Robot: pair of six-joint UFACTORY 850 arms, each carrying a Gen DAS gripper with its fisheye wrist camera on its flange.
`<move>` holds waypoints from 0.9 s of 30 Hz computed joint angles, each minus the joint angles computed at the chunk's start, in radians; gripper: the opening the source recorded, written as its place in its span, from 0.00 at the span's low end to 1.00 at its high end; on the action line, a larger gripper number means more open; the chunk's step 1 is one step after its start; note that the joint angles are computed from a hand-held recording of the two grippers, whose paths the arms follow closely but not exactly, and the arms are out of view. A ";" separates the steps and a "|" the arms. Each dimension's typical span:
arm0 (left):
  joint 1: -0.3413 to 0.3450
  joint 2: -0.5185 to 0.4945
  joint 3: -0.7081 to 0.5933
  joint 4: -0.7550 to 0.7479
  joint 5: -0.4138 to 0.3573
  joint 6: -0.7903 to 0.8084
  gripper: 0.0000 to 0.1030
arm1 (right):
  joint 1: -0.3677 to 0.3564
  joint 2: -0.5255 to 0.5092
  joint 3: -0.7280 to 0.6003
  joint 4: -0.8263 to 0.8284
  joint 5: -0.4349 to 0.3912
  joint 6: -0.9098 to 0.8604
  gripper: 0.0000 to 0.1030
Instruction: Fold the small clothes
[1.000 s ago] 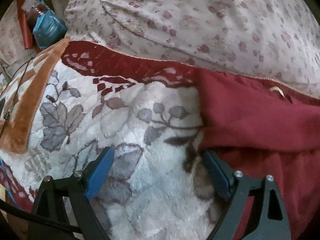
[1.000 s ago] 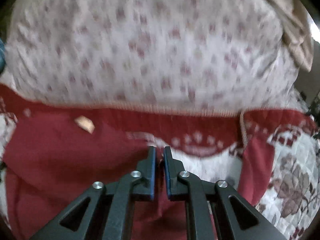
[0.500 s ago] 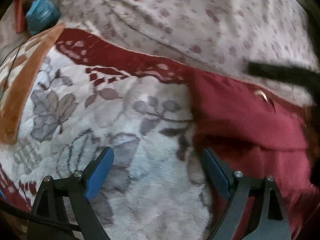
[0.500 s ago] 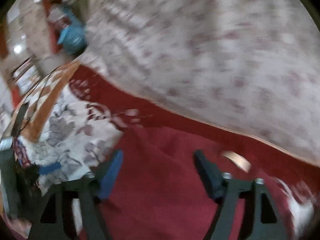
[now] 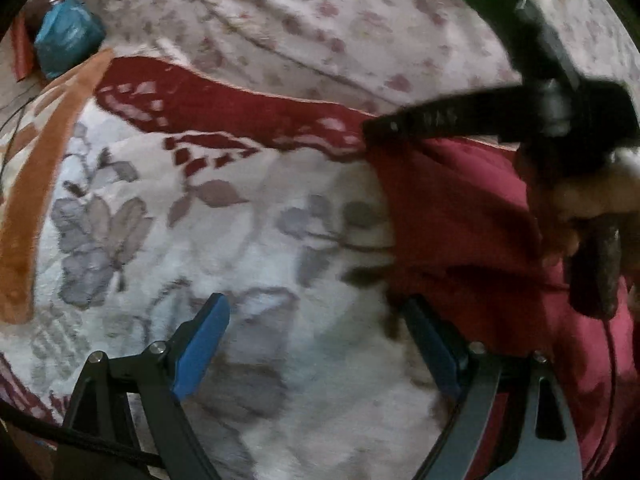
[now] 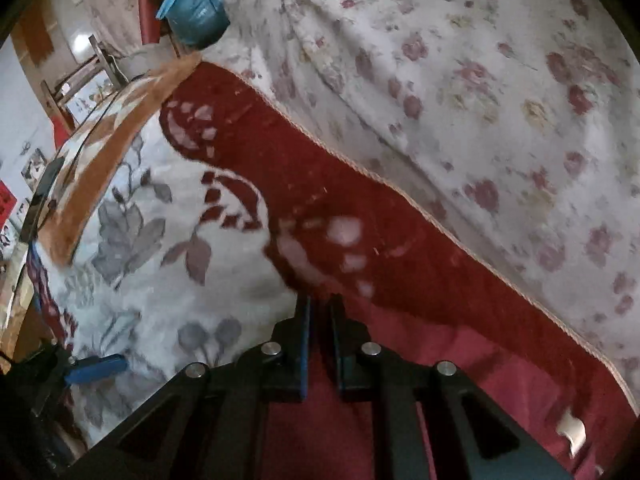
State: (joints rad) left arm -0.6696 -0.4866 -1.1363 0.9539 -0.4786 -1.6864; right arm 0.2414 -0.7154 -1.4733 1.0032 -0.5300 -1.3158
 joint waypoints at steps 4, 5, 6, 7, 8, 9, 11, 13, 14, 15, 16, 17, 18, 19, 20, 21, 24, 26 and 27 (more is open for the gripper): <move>0.026 0.021 0.029 0.014 0.026 -0.072 0.87 | 0.033 -0.049 -0.043 -0.126 0.023 0.118 0.06; 0.030 0.030 0.040 0.041 0.045 -0.113 0.87 | 0.029 -0.031 -0.021 -0.105 0.041 0.096 0.06; 0.032 0.038 0.049 0.072 0.067 -0.154 0.87 | 0.024 -0.015 -0.007 -0.083 0.045 0.083 0.07; 0.033 0.042 0.054 0.095 0.081 -0.180 0.87 | 0.007 0.021 0.025 -0.057 0.038 0.072 0.15; 0.031 0.041 0.053 0.107 0.084 -0.189 0.87 | -0.007 0.050 0.052 -0.044 0.032 0.070 0.32; 0.028 0.034 0.043 0.092 0.071 -0.167 0.87 | -0.028 0.102 0.105 -0.020 0.030 0.055 0.41; 0.022 0.020 0.025 0.051 0.035 -0.113 0.87 | -0.067 0.197 0.209 0.042 0.011 -0.004 0.59; 0.021 0.019 0.023 0.048 0.017 -0.117 0.87 | -0.121 0.292 0.328 0.117 -0.064 -0.092 0.59; 0.021 0.023 0.029 0.060 0.019 -0.137 0.87 | -0.142 0.337 0.391 0.133 -0.082 -0.122 0.59; 0.020 0.027 0.033 0.068 0.023 -0.150 0.87 | -0.154 0.376 0.446 0.145 -0.081 -0.149 0.59; 0.020 0.028 0.035 0.067 0.026 -0.149 0.87 | -0.163 0.419 0.513 0.161 -0.073 -0.189 0.59; 0.021 0.030 0.037 0.058 0.039 -0.137 0.87 | -0.164 0.442 0.553 0.171 -0.069 -0.216 0.59; 0.021 0.034 0.042 0.050 0.061 -0.125 0.87 | -0.164 0.461 0.590 0.186 -0.063 -0.242 0.59; 0.021 0.039 0.049 0.048 0.080 -0.128 0.87 | -0.160 0.477 0.626 0.218 -0.050 -0.271 0.59; 0.019 0.043 0.054 0.053 0.091 -0.136 0.87 | -0.159 0.487 0.658 0.261 -0.052 -0.294 0.59; 0.016 0.047 0.061 0.062 0.100 -0.150 0.87 | -0.152 0.483 0.669 0.281 -0.058 -0.292 0.59; 0.014 0.050 0.067 0.063 0.075 -0.183 0.87 | -0.095 0.482 0.690 0.343 0.006 -0.320 0.59; 0.016 0.056 0.076 0.075 0.048 -0.228 0.87 | -0.048 0.479 0.693 0.415 0.077 -0.350 0.58; 0.020 0.061 0.083 0.082 0.039 -0.254 0.87 | -0.024 0.475 0.690 0.448 0.119 -0.357 0.57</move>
